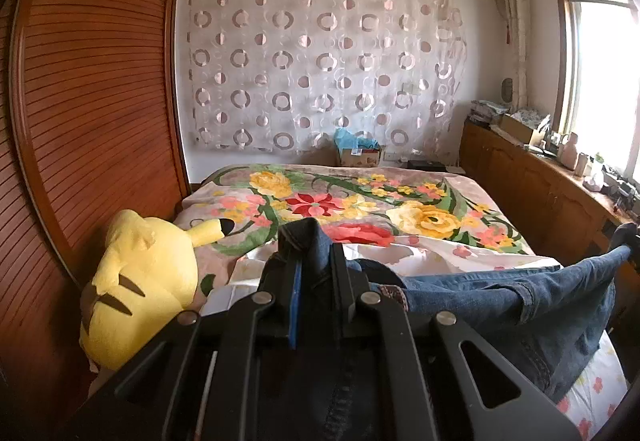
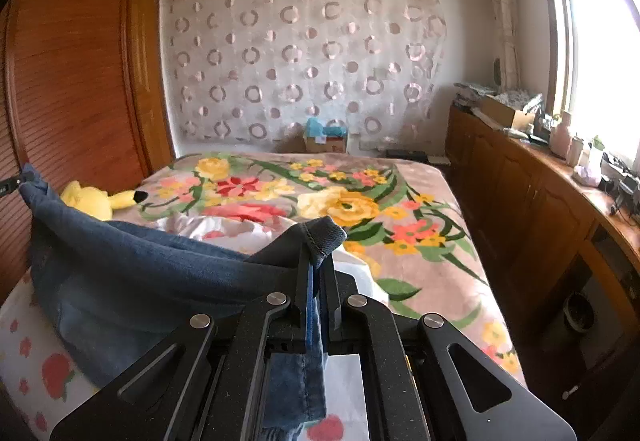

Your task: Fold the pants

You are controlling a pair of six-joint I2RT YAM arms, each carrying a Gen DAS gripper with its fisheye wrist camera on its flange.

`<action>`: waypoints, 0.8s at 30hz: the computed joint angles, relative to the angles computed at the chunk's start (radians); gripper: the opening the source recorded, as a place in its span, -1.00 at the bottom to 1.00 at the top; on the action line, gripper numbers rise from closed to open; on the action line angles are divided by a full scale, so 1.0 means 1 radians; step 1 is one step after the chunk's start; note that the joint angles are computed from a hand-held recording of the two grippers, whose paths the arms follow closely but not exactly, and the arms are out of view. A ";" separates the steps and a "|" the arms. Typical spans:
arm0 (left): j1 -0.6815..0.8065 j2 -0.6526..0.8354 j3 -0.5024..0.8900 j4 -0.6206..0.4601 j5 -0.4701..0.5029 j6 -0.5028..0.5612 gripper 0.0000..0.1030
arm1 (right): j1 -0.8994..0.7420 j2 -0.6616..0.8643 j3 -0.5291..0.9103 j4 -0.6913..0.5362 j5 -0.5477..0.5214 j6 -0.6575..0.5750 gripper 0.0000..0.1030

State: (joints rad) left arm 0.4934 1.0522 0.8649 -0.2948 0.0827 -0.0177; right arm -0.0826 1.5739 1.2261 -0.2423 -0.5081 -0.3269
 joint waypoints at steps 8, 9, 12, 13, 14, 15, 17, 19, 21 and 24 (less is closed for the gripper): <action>-0.032 0.194 0.081 0.070 -0.030 0.005 -0.82 | 0.072 0.147 0.112 0.000 0.132 0.010 -1.00; -0.032 0.214 0.084 0.084 -0.021 0.008 -0.82 | 0.075 0.159 0.118 -0.001 0.141 0.011 -1.00; -0.038 0.279 0.109 0.096 -0.028 0.009 -0.82 | 0.094 0.210 0.146 -0.008 0.176 0.006 -1.00; -0.043 0.304 0.119 0.098 -0.035 0.009 -0.82 | 0.099 0.226 0.153 -0.009 0.186 0.005 -1.00; -0.046 0.318 0.121 0.102 -0.043 0.008 -0.80 | 0.104 0.243 0.162 -0.013 0.196 0.005 -1.00; -0.052 0.335 0.123 0.105 -0.055 0.005 -0.80 | 0.110 0.260 0.172 -0.016 0.204 0.007 -1.00; -0.058 0.354 0.123 0.103 -0.062 0.003 -0.73 | 0.119 0.284 0.186 -0.019 0.214 0.008 -1.00; -0.056 0.357 0.107 0.111 -0.058 0.006 -0.65 | 0.126 0.305 0.195 -0.020 0.227 0.008 -1.00; -0.053 0.361 0.104 0.103 -0.055 0.009 -0.56 | 0.133 0.322 0.203 -0.021 0.239 0.010 -1.00; -0.031 0.353 0.100 0.065 -0.008 0.011 -0.45 | 0.138 0.338 0.211 -0.025 0.243 0.017 -1.00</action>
State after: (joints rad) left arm 0.4627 1.4047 0.9653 -0.2296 0.0743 -0.0067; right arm 0.0551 1.9122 1.4370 -0.2676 -0.2648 -0.3100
